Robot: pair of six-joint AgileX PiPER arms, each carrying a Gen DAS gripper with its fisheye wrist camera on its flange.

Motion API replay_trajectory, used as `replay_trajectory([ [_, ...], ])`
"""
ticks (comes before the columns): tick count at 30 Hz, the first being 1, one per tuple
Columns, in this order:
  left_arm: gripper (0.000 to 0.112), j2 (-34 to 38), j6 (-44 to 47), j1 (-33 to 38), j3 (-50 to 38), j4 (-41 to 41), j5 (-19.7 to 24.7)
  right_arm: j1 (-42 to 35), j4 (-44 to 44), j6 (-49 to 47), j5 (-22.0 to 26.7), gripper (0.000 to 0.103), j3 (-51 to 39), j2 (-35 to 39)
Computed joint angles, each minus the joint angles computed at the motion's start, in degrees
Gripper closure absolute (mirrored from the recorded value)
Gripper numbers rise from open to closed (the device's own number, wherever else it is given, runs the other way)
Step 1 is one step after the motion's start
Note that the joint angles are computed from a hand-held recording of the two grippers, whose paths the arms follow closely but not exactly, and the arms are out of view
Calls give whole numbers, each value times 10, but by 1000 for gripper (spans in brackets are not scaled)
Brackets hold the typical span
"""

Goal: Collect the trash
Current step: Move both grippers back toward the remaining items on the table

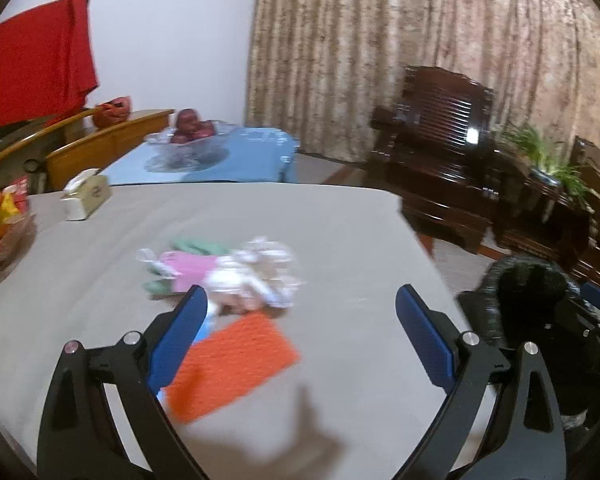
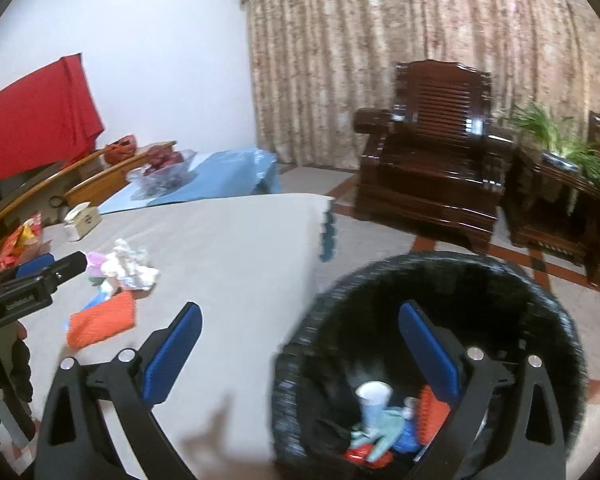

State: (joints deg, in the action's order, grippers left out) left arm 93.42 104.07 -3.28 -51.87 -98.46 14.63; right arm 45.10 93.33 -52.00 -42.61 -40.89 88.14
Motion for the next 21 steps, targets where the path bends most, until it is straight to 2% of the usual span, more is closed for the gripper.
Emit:
replay_trajectory([
  [10,20,70,30,102,-50,2,4,-24,-32,-33,74,6,-157,143],
  [16,20,121,-17,134,-95,54,4,-36,-5,-94,119,6,-271,233],
  [21,20,153,-41,153,-123,81,4,-47,56,-184,154,6,-370,305],
])
